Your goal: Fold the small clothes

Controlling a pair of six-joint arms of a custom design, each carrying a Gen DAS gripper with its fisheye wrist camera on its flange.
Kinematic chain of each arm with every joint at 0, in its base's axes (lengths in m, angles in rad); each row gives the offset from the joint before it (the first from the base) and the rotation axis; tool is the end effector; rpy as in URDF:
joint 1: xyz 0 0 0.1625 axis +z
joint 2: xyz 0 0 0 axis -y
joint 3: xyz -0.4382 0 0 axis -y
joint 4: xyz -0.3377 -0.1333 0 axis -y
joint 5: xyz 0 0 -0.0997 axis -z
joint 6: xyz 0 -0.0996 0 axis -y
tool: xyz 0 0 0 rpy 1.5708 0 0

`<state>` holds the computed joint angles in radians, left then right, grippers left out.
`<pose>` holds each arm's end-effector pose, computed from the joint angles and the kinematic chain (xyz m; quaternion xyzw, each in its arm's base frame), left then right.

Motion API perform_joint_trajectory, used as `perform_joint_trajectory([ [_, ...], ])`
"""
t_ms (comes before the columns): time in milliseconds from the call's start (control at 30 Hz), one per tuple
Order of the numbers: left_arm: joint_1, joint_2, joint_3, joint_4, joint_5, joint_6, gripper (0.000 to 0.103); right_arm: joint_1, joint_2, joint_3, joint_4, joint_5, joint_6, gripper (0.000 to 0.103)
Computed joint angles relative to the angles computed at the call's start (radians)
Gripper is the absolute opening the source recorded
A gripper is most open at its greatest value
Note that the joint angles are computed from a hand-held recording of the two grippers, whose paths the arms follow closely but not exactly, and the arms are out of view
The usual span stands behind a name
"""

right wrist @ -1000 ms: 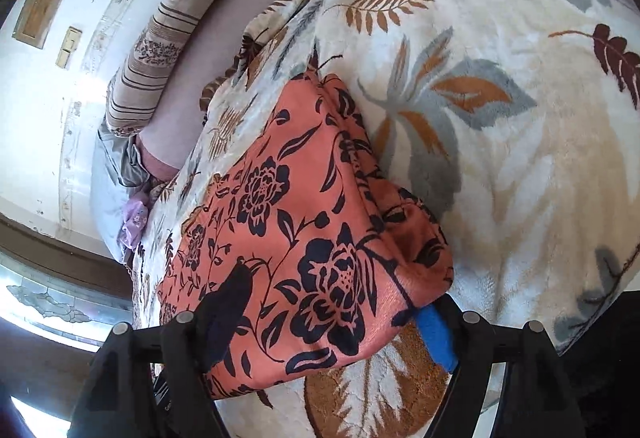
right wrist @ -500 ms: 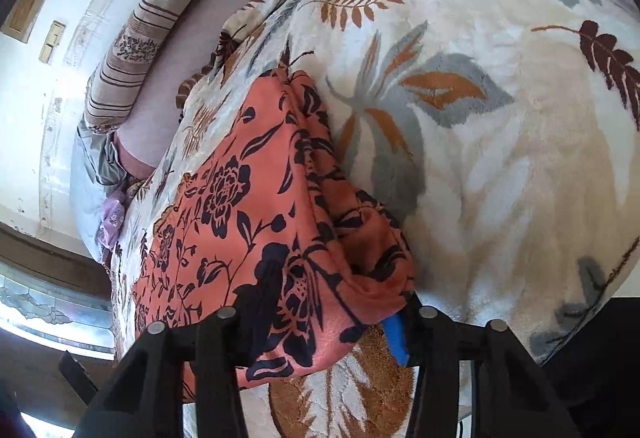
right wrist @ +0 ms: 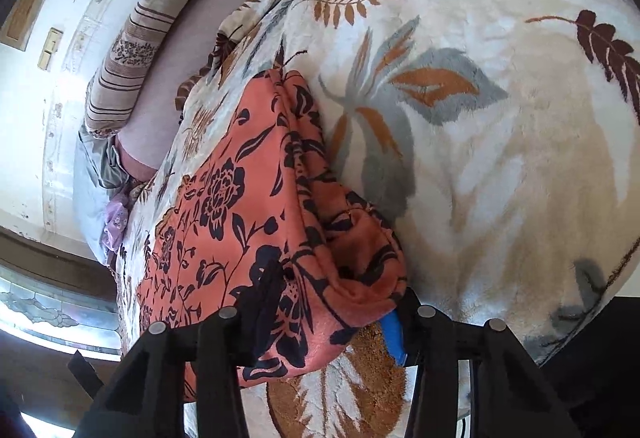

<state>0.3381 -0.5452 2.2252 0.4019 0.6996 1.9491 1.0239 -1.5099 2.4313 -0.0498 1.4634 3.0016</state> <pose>-0.1376 -0.2705 0.0469 0.1243 0.8749 -0.3020 0.3578 0.0094 -0.2613 0.1910 -0.1716 -0.9225 0.3390 0.0677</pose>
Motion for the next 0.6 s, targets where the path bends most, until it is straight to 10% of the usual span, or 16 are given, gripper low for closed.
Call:
perform_joint_trajectory([
  [600, 0.0, 0.002, 0.0, 0.002, -0.001, 0.001, 0.095, -0.001, 0.007, -0.013, 0.019, -0.002, 0.008, 0.049],
])
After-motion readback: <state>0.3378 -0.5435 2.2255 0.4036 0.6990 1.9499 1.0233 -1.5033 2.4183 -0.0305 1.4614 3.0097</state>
